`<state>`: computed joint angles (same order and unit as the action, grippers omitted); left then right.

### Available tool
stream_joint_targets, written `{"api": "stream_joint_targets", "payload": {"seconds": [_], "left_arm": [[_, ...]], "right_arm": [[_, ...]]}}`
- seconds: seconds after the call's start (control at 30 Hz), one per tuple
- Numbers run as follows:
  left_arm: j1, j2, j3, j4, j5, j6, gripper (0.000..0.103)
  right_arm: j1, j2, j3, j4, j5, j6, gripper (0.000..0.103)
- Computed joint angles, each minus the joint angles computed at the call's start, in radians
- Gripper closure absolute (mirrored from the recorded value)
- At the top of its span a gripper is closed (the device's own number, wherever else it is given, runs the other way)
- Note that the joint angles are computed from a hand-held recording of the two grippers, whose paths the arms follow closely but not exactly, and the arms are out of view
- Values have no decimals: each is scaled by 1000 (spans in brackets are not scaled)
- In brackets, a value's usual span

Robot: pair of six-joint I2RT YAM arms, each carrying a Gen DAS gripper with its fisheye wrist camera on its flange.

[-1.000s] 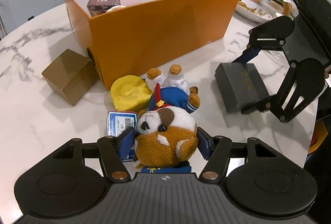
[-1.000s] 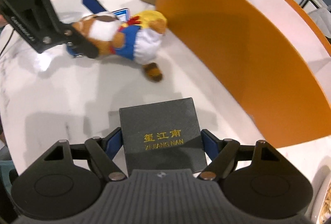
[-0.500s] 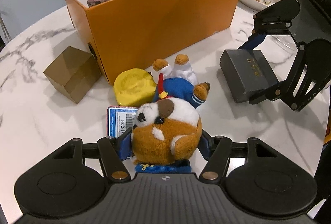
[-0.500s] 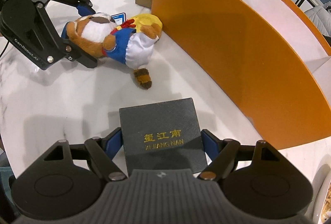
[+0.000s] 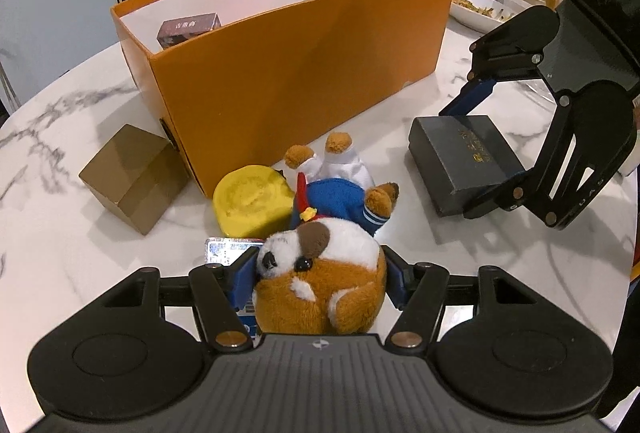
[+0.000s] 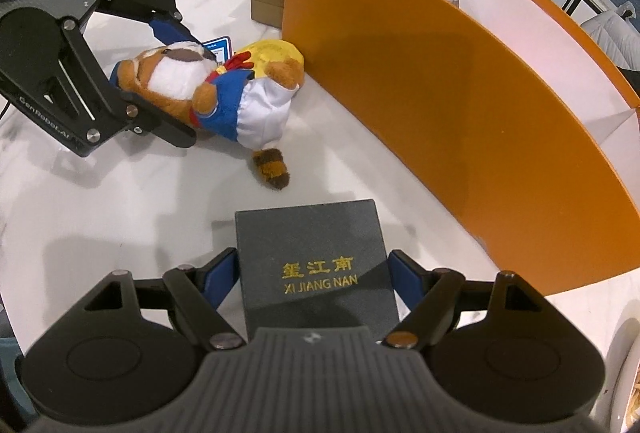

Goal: Organize objects
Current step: 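Grasp the brown-and-white dog plush with the left tool while the right tool grasps the black XI JIANG NAN box, then lift the dog plush with the left tool while the right tool lifts the black box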

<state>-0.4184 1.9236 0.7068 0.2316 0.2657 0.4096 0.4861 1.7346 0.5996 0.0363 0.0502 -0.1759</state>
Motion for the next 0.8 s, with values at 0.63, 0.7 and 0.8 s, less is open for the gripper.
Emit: {"api": "stream_joint_targets", "payload": {"seconds": [0.63,0.7,0.8], "left_arm": [[52,-95,-26,-65,87,8,37],[58,-119,-36,-68,103,5,37],[68,-169,-53,-76,129,6,37]], "right_arm": [[-11,-80,6,-26,19,15,24],[-17,-110,-3,-33,19,14,24],[-19,-148,-9,-40,23,18,24]]}}
